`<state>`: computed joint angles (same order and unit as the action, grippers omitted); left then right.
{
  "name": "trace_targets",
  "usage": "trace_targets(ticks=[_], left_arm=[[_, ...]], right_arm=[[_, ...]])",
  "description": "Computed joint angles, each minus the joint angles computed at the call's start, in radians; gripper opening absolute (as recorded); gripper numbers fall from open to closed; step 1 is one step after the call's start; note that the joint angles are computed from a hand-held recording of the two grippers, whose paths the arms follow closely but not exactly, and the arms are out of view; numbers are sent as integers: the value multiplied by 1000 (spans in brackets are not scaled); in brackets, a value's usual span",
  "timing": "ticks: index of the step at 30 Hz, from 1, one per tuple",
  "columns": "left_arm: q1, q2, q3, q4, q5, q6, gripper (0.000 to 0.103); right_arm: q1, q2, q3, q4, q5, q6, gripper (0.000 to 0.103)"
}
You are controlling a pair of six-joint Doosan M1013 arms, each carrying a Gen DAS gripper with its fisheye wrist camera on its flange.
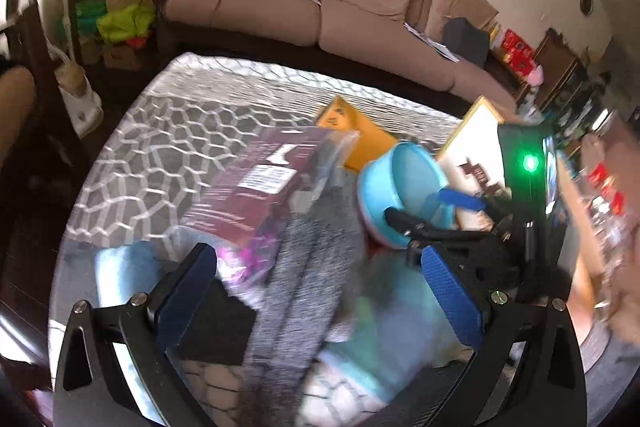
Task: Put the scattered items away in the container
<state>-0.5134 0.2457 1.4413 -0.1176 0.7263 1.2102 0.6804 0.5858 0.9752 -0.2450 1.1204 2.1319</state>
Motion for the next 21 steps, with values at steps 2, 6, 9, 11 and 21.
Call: trace_targets(ticks=[2,6,9,11,21], left_arm=[[6,23,-39,-67,19,34,103],[5,92,-137,-119,80,42,103],[-1,166,-228,-122,168,43,103],[-9,200,-271,-59,210,-2,103],[-47,244,-339,130,248,41,80]], right_arm=[[-16,-20,24,63,-10,32,82],[-12,-32,38,65,8,20,73],[-2,-53,77,37,-30,43,70],[-4,-80,125,39,-91,115,70],[0,-118,228,12,-201,252,84]])
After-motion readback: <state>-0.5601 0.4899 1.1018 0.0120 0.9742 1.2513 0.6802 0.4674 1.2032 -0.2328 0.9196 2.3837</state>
